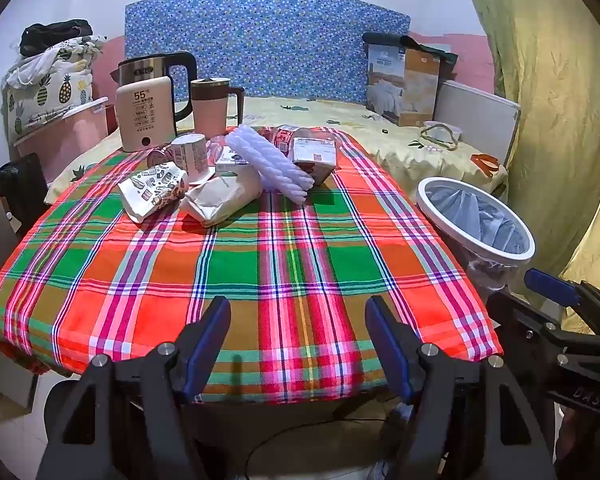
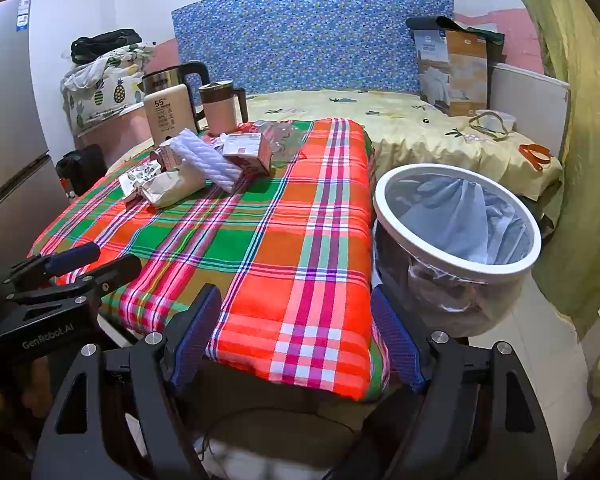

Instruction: Collect trash

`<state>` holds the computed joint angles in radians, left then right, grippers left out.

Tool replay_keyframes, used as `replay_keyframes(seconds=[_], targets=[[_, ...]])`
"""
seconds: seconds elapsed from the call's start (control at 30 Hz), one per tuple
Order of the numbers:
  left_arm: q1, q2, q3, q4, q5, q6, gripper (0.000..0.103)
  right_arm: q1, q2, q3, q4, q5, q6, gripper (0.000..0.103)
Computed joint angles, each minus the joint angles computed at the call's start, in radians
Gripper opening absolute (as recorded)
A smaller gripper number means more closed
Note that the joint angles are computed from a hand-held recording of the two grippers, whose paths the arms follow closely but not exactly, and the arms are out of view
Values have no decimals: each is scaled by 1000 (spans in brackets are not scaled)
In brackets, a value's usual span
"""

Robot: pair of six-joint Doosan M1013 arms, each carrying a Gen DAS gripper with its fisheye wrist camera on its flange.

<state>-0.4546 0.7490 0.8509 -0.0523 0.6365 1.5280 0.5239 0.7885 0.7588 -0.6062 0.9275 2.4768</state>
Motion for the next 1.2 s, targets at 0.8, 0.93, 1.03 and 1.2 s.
replay_keyframes(seconds=[0.8,0.93,1.03,1.2], targets=[[-3,-7,9,-1,-10,3,72,4,-7,10,-37,-15,30,78],[-3,-9,11,-2,-13,5,72,4,-9,13,-36,-17,32,78],[-2,-9,10,-4,-11,6,72,3,-9,14,-37,-18,33,78],[-3,-11,13,-4,-14,7,72,4,-9,14,-37,-17,34,78]])
